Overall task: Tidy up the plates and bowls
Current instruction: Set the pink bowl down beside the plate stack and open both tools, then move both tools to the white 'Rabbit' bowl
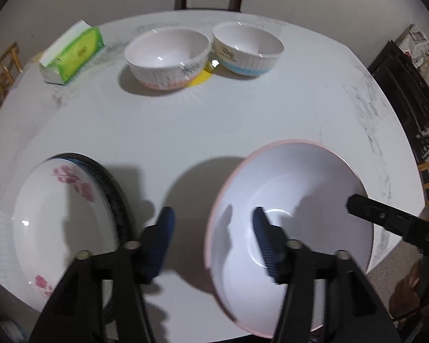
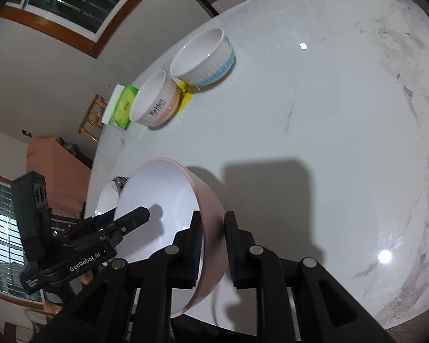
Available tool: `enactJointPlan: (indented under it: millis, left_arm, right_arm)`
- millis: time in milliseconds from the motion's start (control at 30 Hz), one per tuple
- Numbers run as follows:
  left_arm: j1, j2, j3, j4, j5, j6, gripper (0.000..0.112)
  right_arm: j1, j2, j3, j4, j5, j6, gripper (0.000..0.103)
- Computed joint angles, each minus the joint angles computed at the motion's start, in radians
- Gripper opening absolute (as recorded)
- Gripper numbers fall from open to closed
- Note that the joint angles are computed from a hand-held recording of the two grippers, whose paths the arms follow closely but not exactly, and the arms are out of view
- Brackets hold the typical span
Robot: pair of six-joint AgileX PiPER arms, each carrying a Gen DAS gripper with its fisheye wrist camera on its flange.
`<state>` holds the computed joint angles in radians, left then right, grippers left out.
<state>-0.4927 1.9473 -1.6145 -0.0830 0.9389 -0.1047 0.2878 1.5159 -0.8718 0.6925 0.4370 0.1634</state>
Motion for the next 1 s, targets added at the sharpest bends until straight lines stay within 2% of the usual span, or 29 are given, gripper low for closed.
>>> enactJointPlan:
  millis: [133,200,300,433,600,700,800,867,933,1000]
  left_arm:
    - [0.018,-0.042,0.037,-0.009,-0.024,0.007,0.067]
    - [0.030,-0.057,0.051,-0.027,-0.025,0.016,0.068]
    - [0.048,-0.083,0.083,-0.051,-0.038,0.026,0.069]
    - [0.072,-0.111,0.120,-0.081,-0.047,0.059,0.069]
    - [0.080,-0.122,0.114,-0.029,-0.038,0.041,0.069]
    - [0.097,-0.124,0.093,0.002,-0.034,0.026,0.070]
    - [0.124,-0.105,0.042,0.016,-0.009,0.032,0.072]
    - [0.165,-0.076,-0.012,-0.022,0.016,0.063,0.073]
    - [0.196,-0.045,-0.063,-0.056,0.041,0.092,0.074]
    - [0.241,0.014,-0.157,-0.128,0.098,0.147,0.081]
  right_arm:
    - [0.008,-0.080,0.055,-0.071,-0.066,0.080,0.018]
    - [0.001,-0.110,0.082,-0.034,-0.085,0.053,0.018]
    - [-0.005,-0.141,0.101,0.012,-0.083,0.000,0.018]
    - [0.034,-0.171,0.077,-0.127,-0.080,0.109,0.018]
    - [0.044,-0.156,0.013,-0.041,-0.075,0.029,0.018]
    - [0.061,-0.106,-0.084,-0.144,-0.032,0.133,0.021]
    - [0.064,-0.026,-0.213,-0.144,0.033,0.125,0.027]
    - [0.056,0.041,-0.314,-0.152,0.097,0.133,0.032]
    - [0.053,0.092,-0.394,-0.184,0.138,0.159,0.033]
    - [0.037,0.186,-0.522,-0.195,0.211,0.175,0.034]
